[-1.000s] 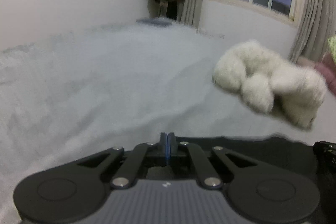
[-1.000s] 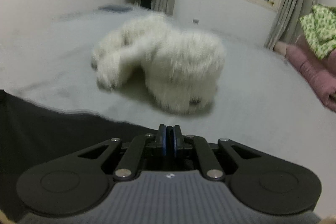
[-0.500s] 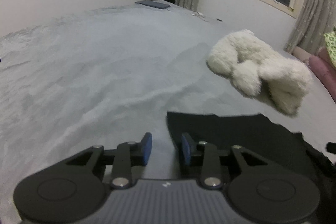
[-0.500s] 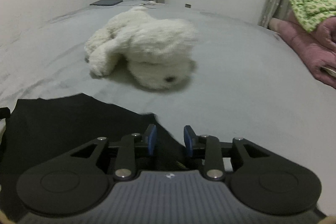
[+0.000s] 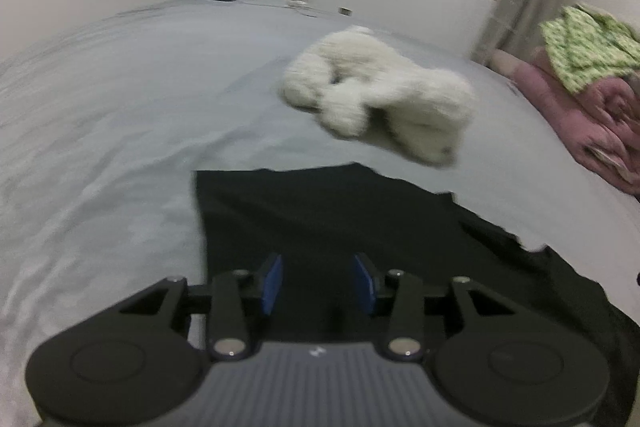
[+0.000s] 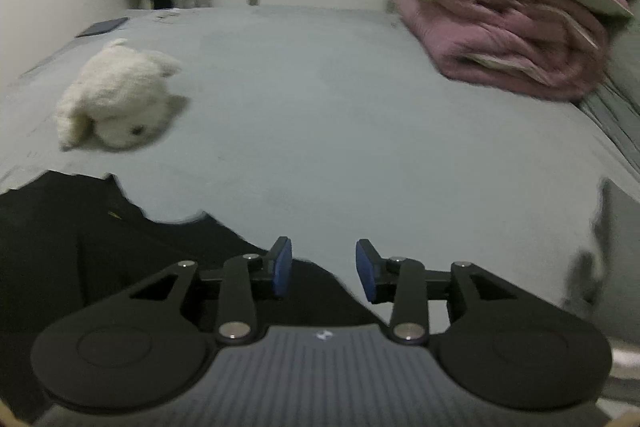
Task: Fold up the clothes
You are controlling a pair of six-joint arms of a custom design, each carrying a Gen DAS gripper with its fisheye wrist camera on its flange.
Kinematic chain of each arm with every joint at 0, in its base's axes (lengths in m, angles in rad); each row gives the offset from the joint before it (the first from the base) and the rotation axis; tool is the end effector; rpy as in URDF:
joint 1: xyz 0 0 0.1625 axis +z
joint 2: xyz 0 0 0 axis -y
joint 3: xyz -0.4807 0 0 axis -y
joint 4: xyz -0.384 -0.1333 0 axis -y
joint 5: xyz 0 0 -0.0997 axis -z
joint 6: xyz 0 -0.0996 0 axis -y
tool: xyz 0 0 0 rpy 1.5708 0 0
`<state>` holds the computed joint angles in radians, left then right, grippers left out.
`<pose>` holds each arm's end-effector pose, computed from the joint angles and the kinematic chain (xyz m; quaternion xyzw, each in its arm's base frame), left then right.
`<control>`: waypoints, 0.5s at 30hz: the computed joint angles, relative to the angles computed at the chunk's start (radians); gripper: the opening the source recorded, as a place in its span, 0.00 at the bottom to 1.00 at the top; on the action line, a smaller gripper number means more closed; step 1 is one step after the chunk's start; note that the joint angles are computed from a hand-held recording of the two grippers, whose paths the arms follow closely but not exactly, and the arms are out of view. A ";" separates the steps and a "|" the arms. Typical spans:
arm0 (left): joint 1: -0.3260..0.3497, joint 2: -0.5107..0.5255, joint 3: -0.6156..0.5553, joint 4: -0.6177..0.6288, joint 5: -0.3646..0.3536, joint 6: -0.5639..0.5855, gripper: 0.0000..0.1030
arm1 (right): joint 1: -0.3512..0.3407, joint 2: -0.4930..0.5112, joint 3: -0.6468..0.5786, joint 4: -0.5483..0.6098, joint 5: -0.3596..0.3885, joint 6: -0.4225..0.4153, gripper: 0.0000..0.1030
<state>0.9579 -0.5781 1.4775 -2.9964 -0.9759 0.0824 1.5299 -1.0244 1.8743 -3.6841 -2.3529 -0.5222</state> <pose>-0.2877 -0.7379 0.1033 0.2429 0.8939 -0.3141 0.2079 0.0385 -0.6028 0.3584 -0.0408 -0.7782 0.4390 0.4472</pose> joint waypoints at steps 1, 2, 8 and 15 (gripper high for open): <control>-0.006 0.003 -0.003 0.013 -0.006 0.001 0.42 | -0.011 -0.016 0.015 0.005 0.000 0.013 0.39; -0.013 0.006 -0.005 0.023 -0.016 0.006 0.43 | -0.022 -0.032 0.030 0.010 0.001 0.026 0.39; -0.044 0.048 -0.035 0.072 -0.062 0.049 0.43 | -0.083 -0.118 0.116 0.080 0.043 0.149 0.39; -0.078 0.106 -0.071 0.126 -0.136 0.080 0.43 | -0.127 -0.171 0.167 0.139 0.121 0.238 0.39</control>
